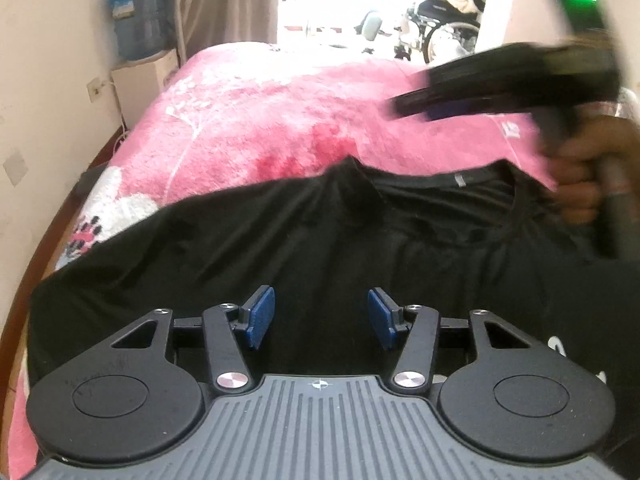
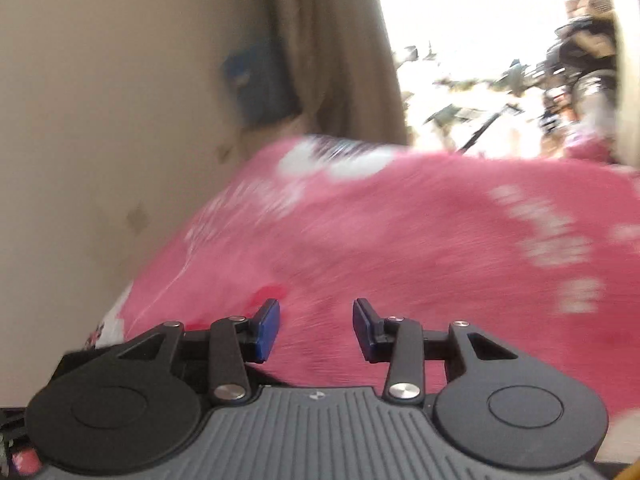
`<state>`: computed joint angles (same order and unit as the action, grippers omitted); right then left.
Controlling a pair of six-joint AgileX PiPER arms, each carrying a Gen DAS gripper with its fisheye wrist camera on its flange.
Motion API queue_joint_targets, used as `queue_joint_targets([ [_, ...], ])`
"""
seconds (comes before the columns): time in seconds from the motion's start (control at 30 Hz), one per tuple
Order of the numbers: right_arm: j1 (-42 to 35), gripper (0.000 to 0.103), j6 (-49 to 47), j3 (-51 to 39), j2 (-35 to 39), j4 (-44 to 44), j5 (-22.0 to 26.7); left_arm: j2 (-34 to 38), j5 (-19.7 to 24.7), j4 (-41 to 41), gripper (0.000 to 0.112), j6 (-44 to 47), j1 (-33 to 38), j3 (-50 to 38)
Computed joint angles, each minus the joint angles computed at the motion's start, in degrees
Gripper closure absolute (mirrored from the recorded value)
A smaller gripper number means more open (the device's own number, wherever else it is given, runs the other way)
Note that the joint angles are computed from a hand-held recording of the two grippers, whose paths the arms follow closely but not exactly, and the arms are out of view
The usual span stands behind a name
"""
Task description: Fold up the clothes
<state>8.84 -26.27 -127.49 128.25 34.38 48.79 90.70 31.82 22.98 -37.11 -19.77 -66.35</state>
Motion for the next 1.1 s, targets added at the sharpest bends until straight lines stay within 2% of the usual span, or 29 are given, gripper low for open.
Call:
queue_joint_targets([
  [0.13,-8.14,0.061,-12.08,20.85,-17.05,8.13,-6.17,-2.52,1.48,2.65,0.06,-1.0,0.26,-1.18],
  [0.23,-15.92,0.06,-18.95,31.1,-28.45,13.91,-5.41,-5.42,2.29,5.71,0.06,-1.7,0.13,-1.8],
  [0.3,-21.55,0.06,-21.23,34.68,-34.52,15.46,-1.85,-8.33,3.65,6.98,0.06,-0.72,-0.47,-1.74],
  [0.4,-28.77,0.06,-24.9,38.86,-42.85,13.35,6.72,-13.49,6.58,6.25,0.06,4.27,-1.54,-1.54],
  [0.5,-34.81,0.06,-29.57,46.69,-50.48,11.1,16.33,-19.08,11.54,-2.59,0.058,18.25,-2.31,-1.7],
  [0.57,-35.05,0.063,-31.52,53.69,-54.04,7.09,19.32,-22.11,15.48,-8.21,0.057,26.3,-3.48,-1.35],
  [0.63,-31.69,0.064,-31.59,62.13,-56.92,3.37,15.59,-24.64,19.52,-12.18,0.057,30.96,-6.6,0.73],
  [0.7,-26.94,0.065,-29.56,68.64,-57.96,1.01,9.39,-26.82,21.17,-15.34,0.057,31.53,-11.06,4.88],
  [0.73,-24.46,0.075,-29.04,70.91,-57.68,0.26,5.74,-27.84,20.91,-16.3,0.057,30.95,-14.17,7.85],
  [0.77,-22.4,0.078,-28.43,72.12,-56.74,-0.02,2.77,-28.49,20.09,-15.97,0.057,29.31,-17.71,10.55],
  [0.87,-17.95,0.078,-27.64,73.62,-53.59,-0.14,-4.71,-29.2,18.29,-16.04,0.057,25.35,-26.04,16.4],
  [0.93,-17.27,0.079,-27.76,73.79,-52.11,-2.86,-6.37,-29.19,17.31,-14.44,0.058,21.21,-30.91,18.95],
  [1.0,-17.77,0.079,-29.4,74.89,-51.44,-5.23,-7.51,-28.55,18.21,-15.63,0.058,20.62,-32.12,19.51],
  [1.03,-21.1,0.079,-33.44,76.8,-52.84,-3.56,-6.45,-28.84,18.79,-16.77,0.058,21.08,-32.01,20.01],
  [1.1,-32.05,0.081,-44.11,79.77,-55.64,2.59,-0.05,-30.15,19.2,-16.73,0.058,21.01,-32.05,21.2],
])
